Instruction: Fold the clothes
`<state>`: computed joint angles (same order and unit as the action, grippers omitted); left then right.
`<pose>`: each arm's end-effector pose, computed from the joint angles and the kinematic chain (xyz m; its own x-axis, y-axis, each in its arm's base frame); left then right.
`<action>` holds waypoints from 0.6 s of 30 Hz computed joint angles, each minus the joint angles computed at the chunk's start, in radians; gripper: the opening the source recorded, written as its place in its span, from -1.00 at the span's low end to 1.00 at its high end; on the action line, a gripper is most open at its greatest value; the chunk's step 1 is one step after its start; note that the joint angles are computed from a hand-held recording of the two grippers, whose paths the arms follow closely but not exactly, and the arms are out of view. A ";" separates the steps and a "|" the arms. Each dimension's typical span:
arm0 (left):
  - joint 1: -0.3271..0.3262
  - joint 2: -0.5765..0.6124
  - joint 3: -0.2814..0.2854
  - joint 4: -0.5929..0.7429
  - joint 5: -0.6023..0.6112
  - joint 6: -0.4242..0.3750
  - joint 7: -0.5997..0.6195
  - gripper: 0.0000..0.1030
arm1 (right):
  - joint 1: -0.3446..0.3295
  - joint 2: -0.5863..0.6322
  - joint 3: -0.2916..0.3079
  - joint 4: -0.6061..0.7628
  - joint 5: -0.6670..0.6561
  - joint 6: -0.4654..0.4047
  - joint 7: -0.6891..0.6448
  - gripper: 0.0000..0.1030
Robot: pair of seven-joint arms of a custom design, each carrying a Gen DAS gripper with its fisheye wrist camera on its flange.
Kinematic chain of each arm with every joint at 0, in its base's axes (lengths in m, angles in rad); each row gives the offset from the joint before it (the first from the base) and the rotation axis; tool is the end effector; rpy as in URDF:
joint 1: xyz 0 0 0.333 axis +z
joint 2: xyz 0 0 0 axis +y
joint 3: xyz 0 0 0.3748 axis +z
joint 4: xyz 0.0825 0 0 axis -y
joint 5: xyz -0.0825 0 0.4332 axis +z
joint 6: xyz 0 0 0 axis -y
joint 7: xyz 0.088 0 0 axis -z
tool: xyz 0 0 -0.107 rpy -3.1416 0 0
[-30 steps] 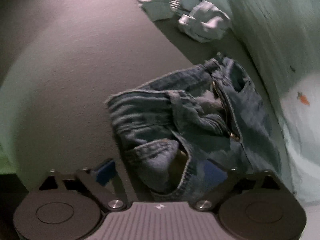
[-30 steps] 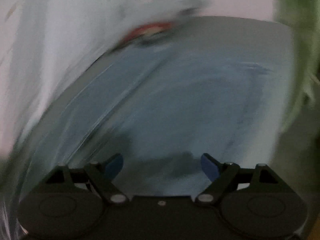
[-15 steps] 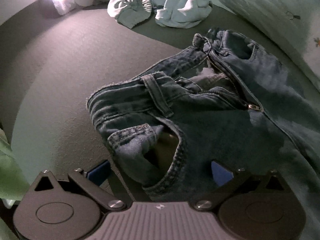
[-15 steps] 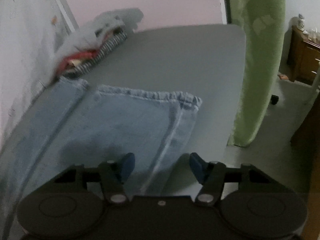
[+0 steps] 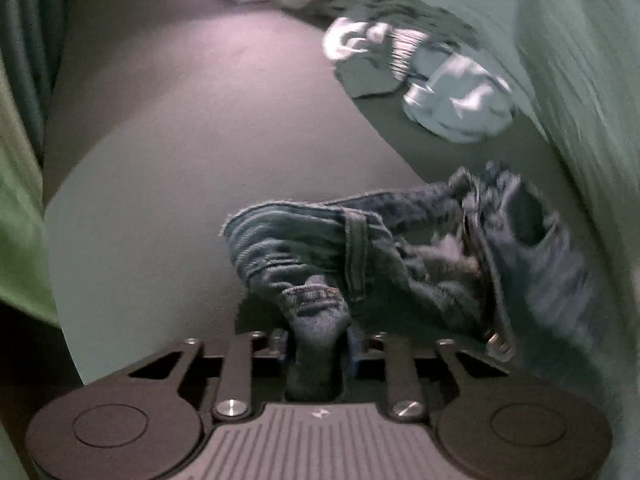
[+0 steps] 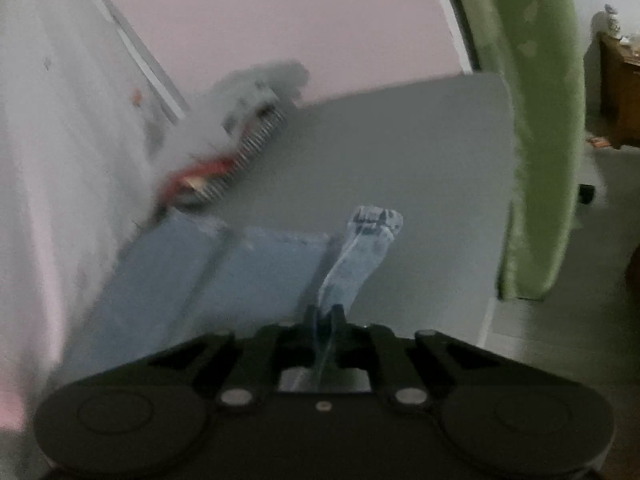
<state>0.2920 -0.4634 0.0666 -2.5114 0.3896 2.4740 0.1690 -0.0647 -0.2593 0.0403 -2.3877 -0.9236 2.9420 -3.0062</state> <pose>0.4241 0.1603 0.5178 0.9421 -0.1236 0.3116 -0.0006 -0.9301 -0.3672 0.5207 0.0405 0.5251 -0.5514 -0.6844 -0.4770 -0.3354 0.7054 -0.6244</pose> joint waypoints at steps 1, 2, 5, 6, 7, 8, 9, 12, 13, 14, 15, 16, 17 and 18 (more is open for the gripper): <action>-0.002 -0.014 0.002 0.003 -0.013 -0.007 -0.006 -0.59 | -0.008 -0.016 0.007 0.004 -0.016 0.005 0.018 -0.89; -0.004 -0.027 0.004 0.006 -0.025 -0.014 -0.013 -0.62 | -0.016 -0.032 0.019 0.010 -0.035 -0.001 0.033 -0.89; 0.003 -0.073 -0.003 0.009 -0.033 -0.029 -0.051 -0.65 | -0.030 -0.090 0.060 0.030 -0.080 -0.085 0.090 -0.89; 0.010 -0.087 -0.009 0.008 -0.026 -0.028 -0.071 -0.66 | -0.022 -0.102 0.061 0.032 -0.079 -0.116 0.079 -0.89; 0.012 -0.092 -0.011 0.009 -0.019 -0.029 -0.082 -0.66 | -0.013 -0.112 0.062 0.035 -0.077 -0.148 0.066 -0.89; 0.013 -0.094 -0.013 0.012 -0.013 -0.035 -0.090 -0.66 | 0.003 -0.119 0.058 0.035 -0.063 -0.185 0.032 -0.89; 0.012 -0.094 -0.013 0.016 -0.009 -0.038 -0.095 -0.67 | 0.019 -0.125 0.050 0.032 -0.040 -0.211 0.004 -0.89; 0.002 -0.081 -0.007 0.035 -0.009 -0.047 -0.096 -0.68 | 0.032 -0.140 0.038 0.019 0.000 -0.223 0.025 -0.89; 0.000 -0.073 -0.008 0.046 -0.008 -0.052 -0.097 -0.68 | 0.029 -0.138 0.043 0.027 -0.006 -0.223 0.038 -0.89; -0.001 -0.063 -0.010 0.060 -0.004 -0.058 -0.099 -0.68 | 0.026 -0.134 0.048 0.036 -0.013 -0.224 0.051 -0.89; 0.001 -0.050 -0.015 0.077 0.003 -0.066 -0.104 -0.68 | 0.023 -0.116 0.056 0.057 -0.030 -0.229 0.055 -0.89; 0.001 -0.039 -0.015 0.089 0.008 -0.063 -0.106 -0.68 | 0.022 -0.099 0.063 0.079 -0.048 -0.234 0.058 -0.89; 0.000 -0.026 -0.014 0.103 0.012 -0.057 -0.109 -0.68 | 0.023 -0.080 0.067 0.101 -0.067 -0.239 0.062 -0.89; 0.000 -0.013 -0.014 0.117 0.015 -0.050 -0.111 -0.68 | 0.024 -0.054 0.068 0.129 -0.085 -0.235 0.074 -0.89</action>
